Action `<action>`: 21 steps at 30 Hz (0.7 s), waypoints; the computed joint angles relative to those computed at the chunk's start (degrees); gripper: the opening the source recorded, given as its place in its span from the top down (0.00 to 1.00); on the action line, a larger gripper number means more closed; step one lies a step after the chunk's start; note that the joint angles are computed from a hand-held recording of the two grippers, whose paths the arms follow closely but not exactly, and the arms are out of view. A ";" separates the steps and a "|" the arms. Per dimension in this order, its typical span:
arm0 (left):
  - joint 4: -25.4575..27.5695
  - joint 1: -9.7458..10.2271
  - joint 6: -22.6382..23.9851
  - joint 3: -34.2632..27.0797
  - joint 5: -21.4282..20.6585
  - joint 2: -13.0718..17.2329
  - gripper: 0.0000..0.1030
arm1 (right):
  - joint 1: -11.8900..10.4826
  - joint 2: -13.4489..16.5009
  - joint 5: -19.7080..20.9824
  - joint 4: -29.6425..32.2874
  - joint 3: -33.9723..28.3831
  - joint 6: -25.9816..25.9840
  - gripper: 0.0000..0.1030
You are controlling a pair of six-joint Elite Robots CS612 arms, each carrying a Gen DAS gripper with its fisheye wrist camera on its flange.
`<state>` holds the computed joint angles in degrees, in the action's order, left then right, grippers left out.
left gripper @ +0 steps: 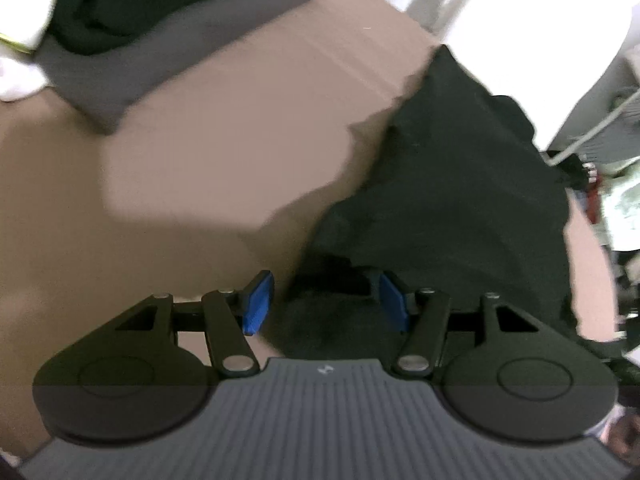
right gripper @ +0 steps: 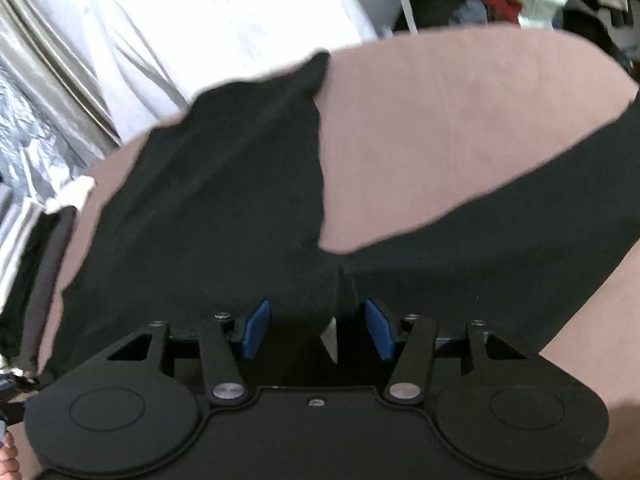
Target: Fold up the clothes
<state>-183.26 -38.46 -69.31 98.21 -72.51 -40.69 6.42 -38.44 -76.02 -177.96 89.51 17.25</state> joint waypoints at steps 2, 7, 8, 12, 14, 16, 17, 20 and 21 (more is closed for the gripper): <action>1.68 0.18 -0.43 -1.24 0.09 0.76 0.44 | 0.17 0.49 -1.35 2.68 -1.05 0.76 0.43; 4.60 0.40 4.43 -4.38 0.99 2.52 0.85 | 0.98 0.49 -3.30 -0.07 -0.27 -3.47 0.89; 4.49 0.45 3.93 -4.21 1.26 2.34 0.87 | 1.31 0.38 -4.24 -1.19 -0.05 -5.22 0.89; 1.46 0.46 0.98 -1.70 3.29 1.06 0.89 | 0.72 -0.60 0.86 -7.10 1.98 -7.01 0.90; -1.09 0.71 -0.29 -0.14 3.23 0.54 0.90 | 0.04 -1.14 5.27 -8.03 2.76 -6.38 0.90; 0.09 0.80 -1.04 0.66 3.93 -0.03 0.95 | -0.56 -1.38 7.80 -3.46 2.47 -5.42 0.91; 1.51 0.69 -0.73 0.77 4.70 -0.30 0.95 | -0.65 -1.37 7.77 -1.15 2.15 -5.09 0.90; -3.98 1.27 -3.47 1.92 1.95 0.17 0.95 | -0.09 -0.64 2.73 4.96 0.52 -3.94 0.90; -3.79 1.34 -3.72 1.74 1.81 0.24 0.95 | -0.26 -0.51 3.41 5.06 0.36 -3.04 0.90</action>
<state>-187.05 -37.12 -73.03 99.94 -70.70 -40.45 6.16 -38.95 -72.60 -172.90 89.87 14.21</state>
